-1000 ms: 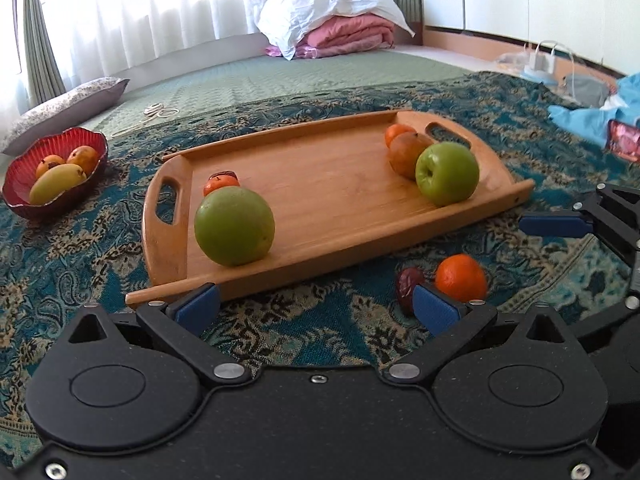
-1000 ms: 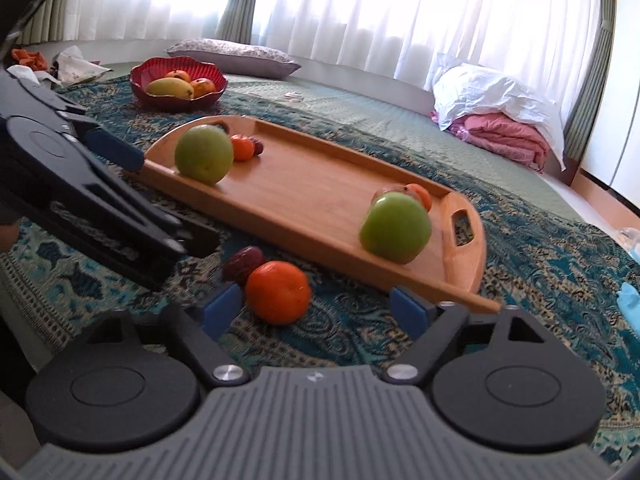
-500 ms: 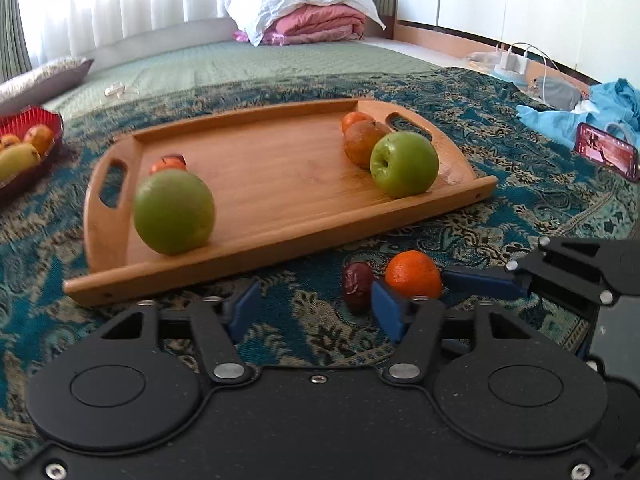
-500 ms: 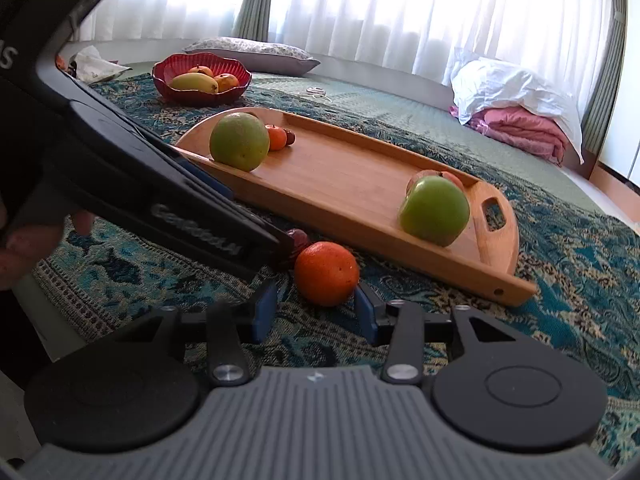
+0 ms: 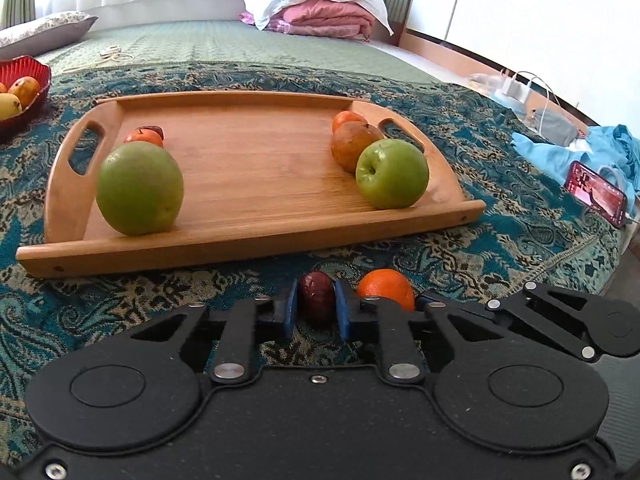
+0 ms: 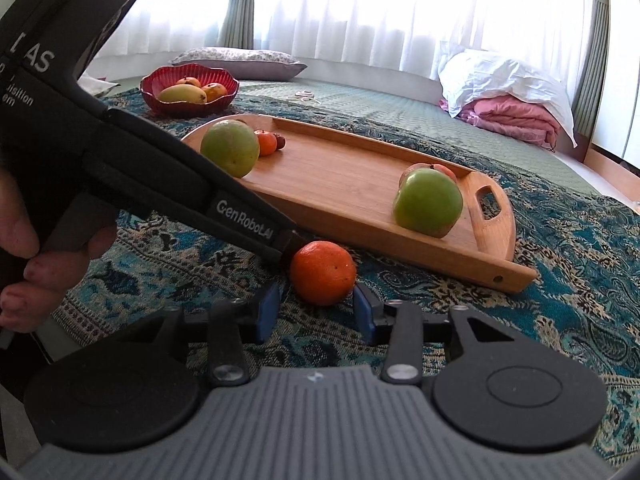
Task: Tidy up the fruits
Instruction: 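Grasp a dried red date with the left gripper while the right gripper grasps an orange, then carry the held date and orange over the tray and lower them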
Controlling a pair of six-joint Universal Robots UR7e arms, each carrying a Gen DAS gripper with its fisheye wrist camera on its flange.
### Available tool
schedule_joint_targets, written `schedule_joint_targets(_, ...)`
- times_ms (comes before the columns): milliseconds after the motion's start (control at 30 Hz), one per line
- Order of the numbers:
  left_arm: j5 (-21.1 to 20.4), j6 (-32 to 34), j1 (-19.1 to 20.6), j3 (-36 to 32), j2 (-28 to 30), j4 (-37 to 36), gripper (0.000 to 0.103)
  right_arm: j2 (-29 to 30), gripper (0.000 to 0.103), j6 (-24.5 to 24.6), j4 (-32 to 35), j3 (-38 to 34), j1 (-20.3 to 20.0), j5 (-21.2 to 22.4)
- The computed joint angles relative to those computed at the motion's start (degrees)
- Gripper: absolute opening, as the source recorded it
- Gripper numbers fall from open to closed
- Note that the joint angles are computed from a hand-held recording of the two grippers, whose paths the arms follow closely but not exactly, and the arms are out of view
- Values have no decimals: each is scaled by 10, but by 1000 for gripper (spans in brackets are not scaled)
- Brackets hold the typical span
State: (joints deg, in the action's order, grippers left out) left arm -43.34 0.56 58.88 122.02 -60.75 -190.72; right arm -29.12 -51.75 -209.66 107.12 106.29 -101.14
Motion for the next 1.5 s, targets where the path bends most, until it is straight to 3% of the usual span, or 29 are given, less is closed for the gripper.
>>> schedule_joint_targets(467,72,45,-20,18,1,-48,19,6,45,30,5,-17,1,3)
schedule_joint_targets(1500,112,66,-25,31,21,-105,19,34,43,95,29,-63,9,-29)
